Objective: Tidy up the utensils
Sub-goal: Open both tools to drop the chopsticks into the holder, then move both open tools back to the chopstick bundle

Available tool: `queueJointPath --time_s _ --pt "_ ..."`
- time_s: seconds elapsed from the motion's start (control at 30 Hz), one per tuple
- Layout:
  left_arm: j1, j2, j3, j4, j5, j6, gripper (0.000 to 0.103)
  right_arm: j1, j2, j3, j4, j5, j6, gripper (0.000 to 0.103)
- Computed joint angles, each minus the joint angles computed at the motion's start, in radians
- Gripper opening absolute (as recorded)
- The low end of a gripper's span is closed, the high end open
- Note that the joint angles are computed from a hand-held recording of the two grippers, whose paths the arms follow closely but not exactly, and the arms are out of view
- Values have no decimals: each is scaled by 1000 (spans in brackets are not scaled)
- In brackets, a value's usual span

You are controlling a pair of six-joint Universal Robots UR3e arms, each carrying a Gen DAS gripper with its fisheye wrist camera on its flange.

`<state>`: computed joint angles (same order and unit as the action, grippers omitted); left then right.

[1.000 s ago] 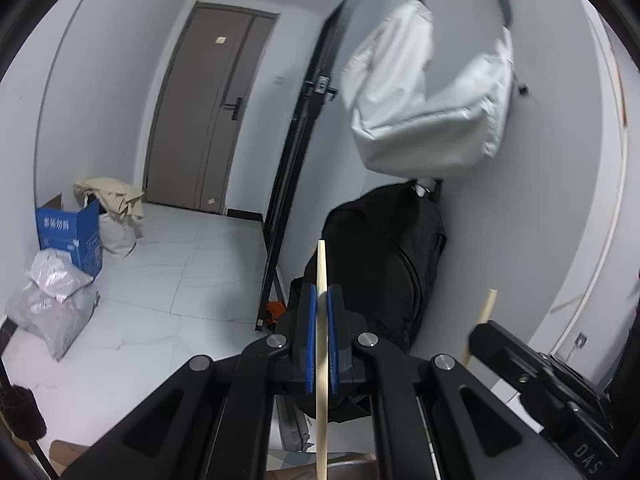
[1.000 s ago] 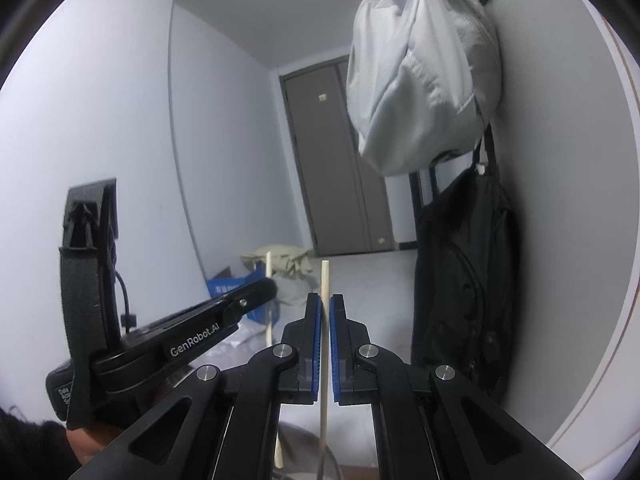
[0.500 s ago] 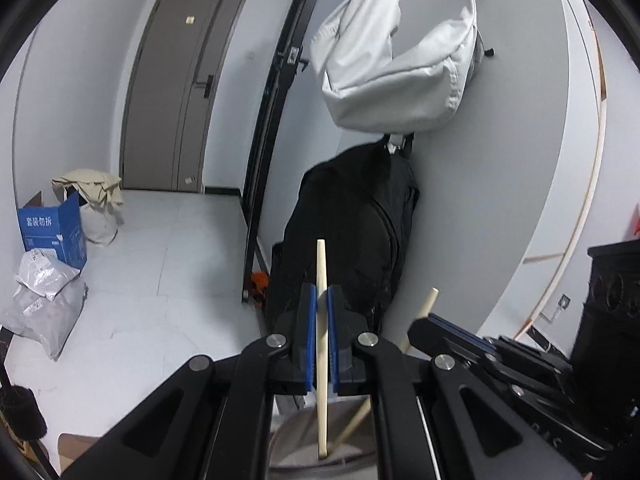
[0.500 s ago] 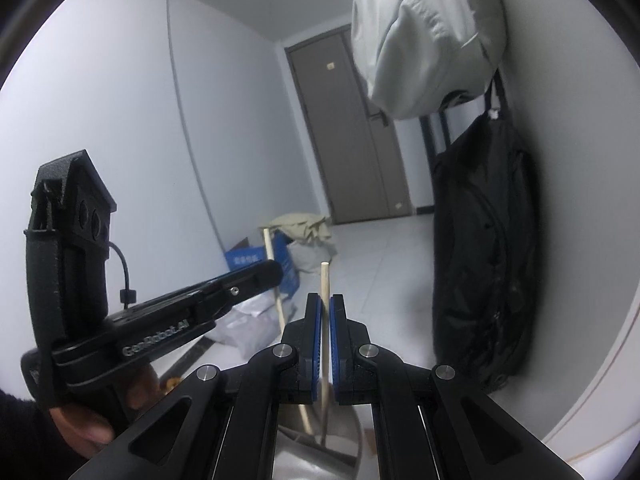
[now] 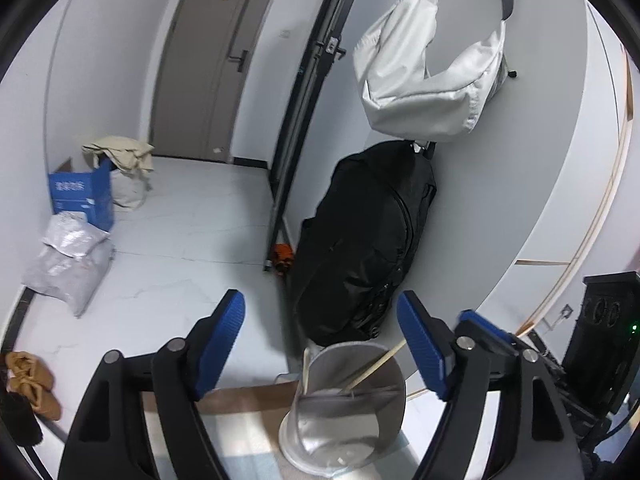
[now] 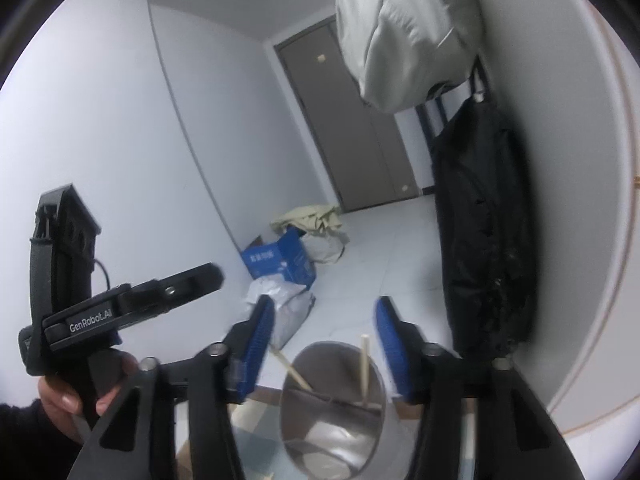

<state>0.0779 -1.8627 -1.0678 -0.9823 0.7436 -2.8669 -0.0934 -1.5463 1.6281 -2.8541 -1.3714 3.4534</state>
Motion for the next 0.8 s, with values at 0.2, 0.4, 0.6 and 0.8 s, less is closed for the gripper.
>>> queueJointPath --time_s 0.2,0.4,0.6,0.8 --pt "21 194 -207 100 70 -38 84 77 -144 96 -3 -92 28 75" --pt "85 343 -366 139 82 -46 95 203 -218 109 17 -206 73 89" --pt "172 482 -481 104 28 -5 102 351 -240 95 35 -330 91 102" --pt "257 622 -620 64 -15 71 102 476 -243 120 41 -441 135 103"
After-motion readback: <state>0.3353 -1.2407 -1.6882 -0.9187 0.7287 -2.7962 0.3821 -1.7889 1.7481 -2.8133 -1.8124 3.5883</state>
